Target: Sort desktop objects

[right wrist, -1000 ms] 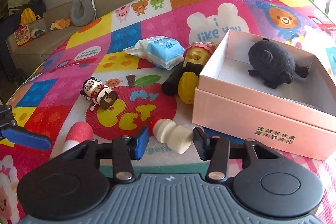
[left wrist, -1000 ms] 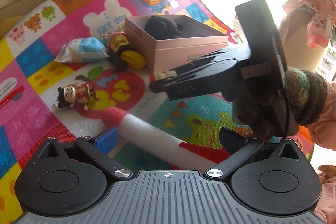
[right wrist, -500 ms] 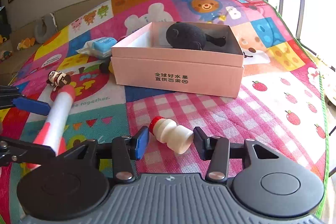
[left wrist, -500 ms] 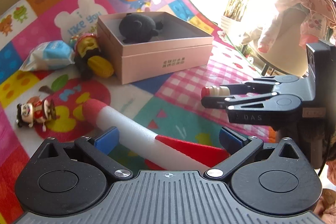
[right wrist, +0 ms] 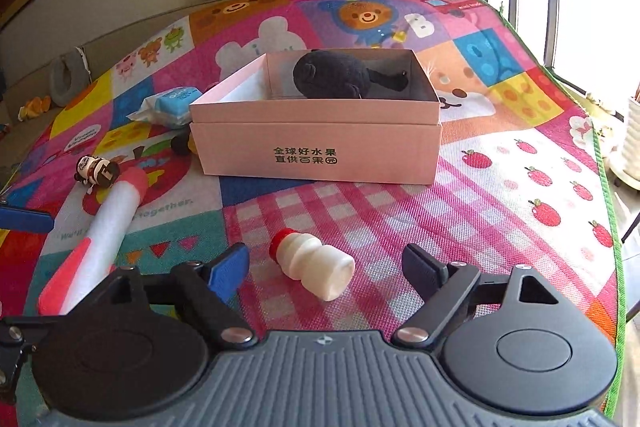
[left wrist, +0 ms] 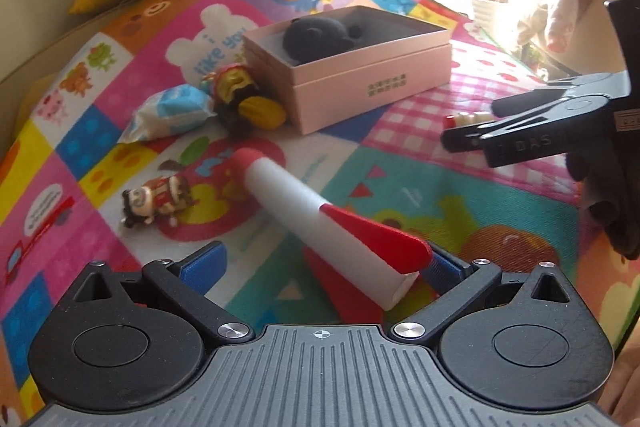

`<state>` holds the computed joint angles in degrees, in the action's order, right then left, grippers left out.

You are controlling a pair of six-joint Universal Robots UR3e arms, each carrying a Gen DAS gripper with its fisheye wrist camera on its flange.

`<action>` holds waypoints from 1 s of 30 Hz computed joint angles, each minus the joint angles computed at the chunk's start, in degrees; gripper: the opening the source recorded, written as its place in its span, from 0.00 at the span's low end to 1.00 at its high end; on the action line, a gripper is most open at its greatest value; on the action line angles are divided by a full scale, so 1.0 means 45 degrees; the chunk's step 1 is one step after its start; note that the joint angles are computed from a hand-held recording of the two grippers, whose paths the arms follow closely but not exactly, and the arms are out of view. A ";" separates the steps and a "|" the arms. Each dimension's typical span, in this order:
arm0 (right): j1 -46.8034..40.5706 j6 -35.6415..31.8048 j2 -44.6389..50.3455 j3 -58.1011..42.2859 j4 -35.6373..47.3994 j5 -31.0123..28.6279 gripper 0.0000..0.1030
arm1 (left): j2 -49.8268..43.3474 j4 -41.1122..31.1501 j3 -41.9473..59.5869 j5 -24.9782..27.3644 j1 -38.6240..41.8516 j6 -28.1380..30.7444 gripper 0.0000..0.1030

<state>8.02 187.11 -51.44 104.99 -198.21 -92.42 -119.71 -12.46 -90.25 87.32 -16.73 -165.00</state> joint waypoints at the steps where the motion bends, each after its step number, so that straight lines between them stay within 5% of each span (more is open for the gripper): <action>1: 0.0019 -0.0016 0.0012 -0.0012 -0.0014 -0.0038 0.82 | 0.0059 0.0088 -0.0101 0.0309 0.0136 -0.0151 1.00; 6: 0.0067 -0.0083 -0.0013 -0.0028 0.0066 -0.0132 0.83 | 0.0184 0.0456 -0.0300 0.1569 0.0853 -0.1014 1.00; 10: 0.0269 -0.0172 0.0048 -0.0111 -0.0016 -0.0564 0.83 | 0.0839 0.1205 -0.1189 0.0742 0.1709 -0.2268 1.00; 12: 0.0591 -0.0851 0.0164 -0.0268 -0.0223 -0.1069 0.74 | 0.1207 0.1743 -0.1661 -0.0027 0.2099 -0.2736 1.00; 14: 0.1144 -0.2365 0.0466 -0.0602 -0.0540 -0.1932 0.55 | 0.1407 0.1991 -0.1821 -0.0722 0.2358 -0.3181 1.00; 17: 0.1595 -0.4121 0.0575 -0.0946 -0.0398 -0.2255 0.46 | 0.1316 0.1854 -0.1562 -0.1672 0.2571 -0.3751 1.00; 23: 0.2010 -0.4964 0.0906 -0.2224 0.1386 -0.3150 0.26 | 0.0855 0.1661 -0.1275 -0.2264 0.2395 -0.4124 1.00; 27: 0.1659 -0.4247 0.0334 -0.1611 0.0976 -0.2028 0.25 | 0.0723 0.2099 -0.1352 -0.2586 0.2341 -0.4254 1.00; 30: 0.0690 -0.3064 -0.0278 -0.0368 -0.0507 0.0721 0.24 | 0.0570 0.3113 -0.1509 -0.2305 0.1937 -0.3399 1.00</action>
